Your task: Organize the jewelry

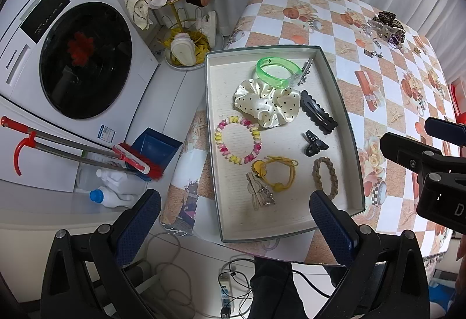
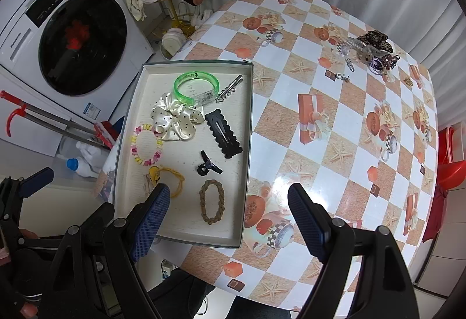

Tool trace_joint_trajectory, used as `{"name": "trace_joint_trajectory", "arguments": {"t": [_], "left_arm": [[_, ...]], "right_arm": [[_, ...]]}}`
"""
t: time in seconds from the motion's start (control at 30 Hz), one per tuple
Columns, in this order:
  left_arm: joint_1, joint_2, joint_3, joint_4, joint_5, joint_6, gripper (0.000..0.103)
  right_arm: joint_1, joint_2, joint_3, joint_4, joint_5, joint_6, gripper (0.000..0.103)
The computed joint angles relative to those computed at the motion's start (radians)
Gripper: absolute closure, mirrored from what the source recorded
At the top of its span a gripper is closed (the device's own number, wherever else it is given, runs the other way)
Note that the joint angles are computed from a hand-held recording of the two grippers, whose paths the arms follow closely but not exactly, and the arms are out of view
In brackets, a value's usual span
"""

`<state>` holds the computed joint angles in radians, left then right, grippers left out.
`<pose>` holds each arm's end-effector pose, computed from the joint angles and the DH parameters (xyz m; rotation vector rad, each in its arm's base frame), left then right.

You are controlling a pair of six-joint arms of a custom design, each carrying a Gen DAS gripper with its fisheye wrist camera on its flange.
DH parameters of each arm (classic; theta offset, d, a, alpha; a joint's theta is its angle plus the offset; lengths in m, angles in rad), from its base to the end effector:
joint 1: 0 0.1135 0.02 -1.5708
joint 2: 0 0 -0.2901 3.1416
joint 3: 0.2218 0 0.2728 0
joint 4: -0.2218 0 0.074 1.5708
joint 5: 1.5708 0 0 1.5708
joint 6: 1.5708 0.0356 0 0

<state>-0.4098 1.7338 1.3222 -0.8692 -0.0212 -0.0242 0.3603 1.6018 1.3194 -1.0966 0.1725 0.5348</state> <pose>0.3363 -0.1453 0.2433 0.5424 2.8012 -0.0602 0.3036 0.1078 0.2799 0.2761 2.8796 -0.1051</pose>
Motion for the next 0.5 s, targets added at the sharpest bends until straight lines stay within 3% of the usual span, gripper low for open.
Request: {"name": "trace_joint_trajectory", "arguments": {"t": [0.5], "left_arm": [[0.005, 0.005, 0.005, -0.004, 0.000, 0.001, 0.000]], "right_arm": [[0.001, 0.007, 0.004, 0.003, 0.000, 0.005, 0.018]]}}
